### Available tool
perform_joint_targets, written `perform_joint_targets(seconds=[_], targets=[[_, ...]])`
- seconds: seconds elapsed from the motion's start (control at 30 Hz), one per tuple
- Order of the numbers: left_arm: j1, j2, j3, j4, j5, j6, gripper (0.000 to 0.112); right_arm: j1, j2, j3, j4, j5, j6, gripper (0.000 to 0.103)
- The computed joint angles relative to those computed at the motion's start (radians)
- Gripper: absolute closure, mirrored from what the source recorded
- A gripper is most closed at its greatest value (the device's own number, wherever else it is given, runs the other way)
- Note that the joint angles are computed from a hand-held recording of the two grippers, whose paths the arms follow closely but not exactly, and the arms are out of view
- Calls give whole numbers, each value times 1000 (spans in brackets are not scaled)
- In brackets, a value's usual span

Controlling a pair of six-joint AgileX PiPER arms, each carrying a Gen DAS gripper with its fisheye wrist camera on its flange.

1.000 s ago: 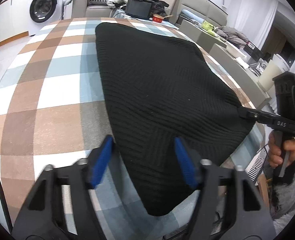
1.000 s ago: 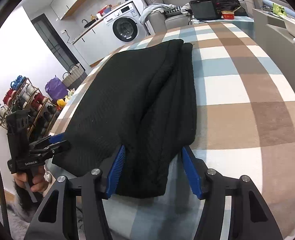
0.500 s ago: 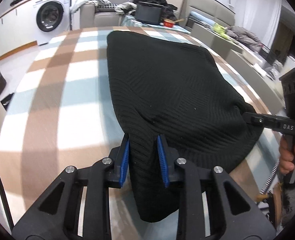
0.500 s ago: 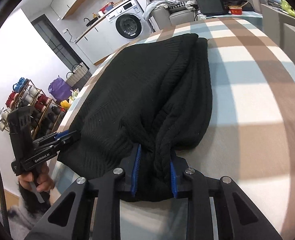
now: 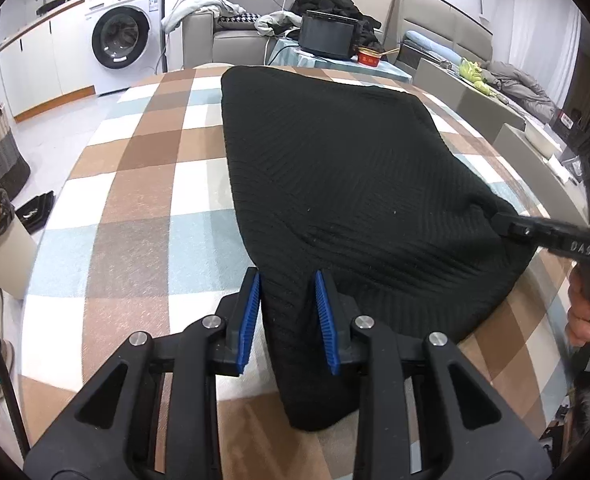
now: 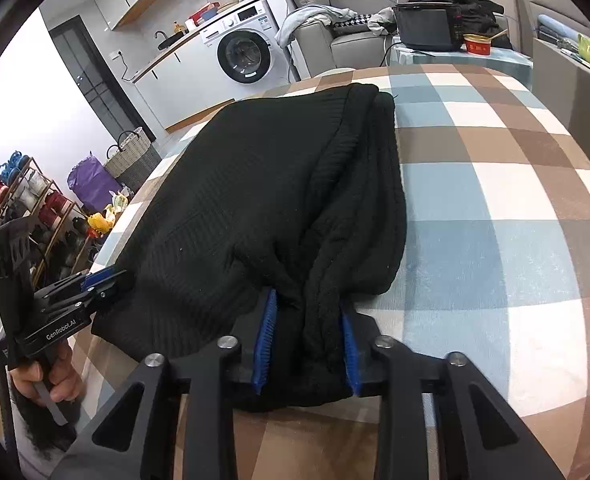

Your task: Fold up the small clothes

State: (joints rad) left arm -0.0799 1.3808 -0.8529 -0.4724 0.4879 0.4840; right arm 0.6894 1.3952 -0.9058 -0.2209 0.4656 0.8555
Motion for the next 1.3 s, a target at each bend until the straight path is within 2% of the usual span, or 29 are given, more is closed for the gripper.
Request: perform_joint_targets(seconds=[0.03, 0.1, 0.17, 0.2, 0.23, 0.33, 0.4, 0.43, 0.5, 0.6, 0.63, 0.7, 0.83, 0.93, 1.0, 1.1, 1.17, 1.3], targets=[[1, -13, 10, 12, -6, -7, 80, 13, -12, 2, -55, 17, 58, 59], [-9, -57, 45, 31, -31, -33, 70, 44, -47, 9, -148, 55, 130, 52], [-10, -109, 83, 15, -59, -25, 44, 98, -73, 7, -288, 100, 235, 32], [-15, -141, 106, 26, -77, -45, 37, 130, -88, 9, -358, 121, 292, 26], [-16, -175, 132, 8, -104, -38, 30, 161, -103, 13, -430, 141, 352, 13], [-21, -250, 183, -44, -140, 11, 26, 274, -145, 33, -628, 179, 516, 0], [-48, -308, 214, 2, -167, -37, 19, 327, -160, 47, -726, 194, 591, 0], [-61, -335, 234, 4, -192, -38, 11, 361, -155, 42, -770, 223, 628, 0], [-87, -378, 263, 33, -230, -66, 10, 404, -153, 44, -822, 256, 669, 0], [-132, -432, 277, 232, -232, -275, 10, 444, -154, 56, -883, 272, 720, 0], [-137, -440, 284, 260, -242, -310, 10, 455, -154, 64, -911, 272, 747, 0], [-131, -464, 296, 245, -246, -307, 10, 469, -158, 78, -940, 270, 772, 0], [-87, -490, 328, 25, -275, -97, 10, 501, -156, 116, -1035, 280, 848, 0], [-69, -503, 337, -23, -277, -54, 10, 501, -157, 133, -1070, 256, 886, 0], [-52, -509, 343, -115, -276, 36, 10, 511, -148, 137, -1097, 272, 917, 0], [-60, -508, 352, -98, -289, 22, 10, 509, -141, 147, -1124, 273, 940, 0], [-47, -501, 343, -151, -276, 80, 10, 504, -143, 153, -1135, 267, 951, 0], [-53, -491, 342, -153, -284, 92, 10, 499, -153, 167, -1154, 259, 976, 0]])
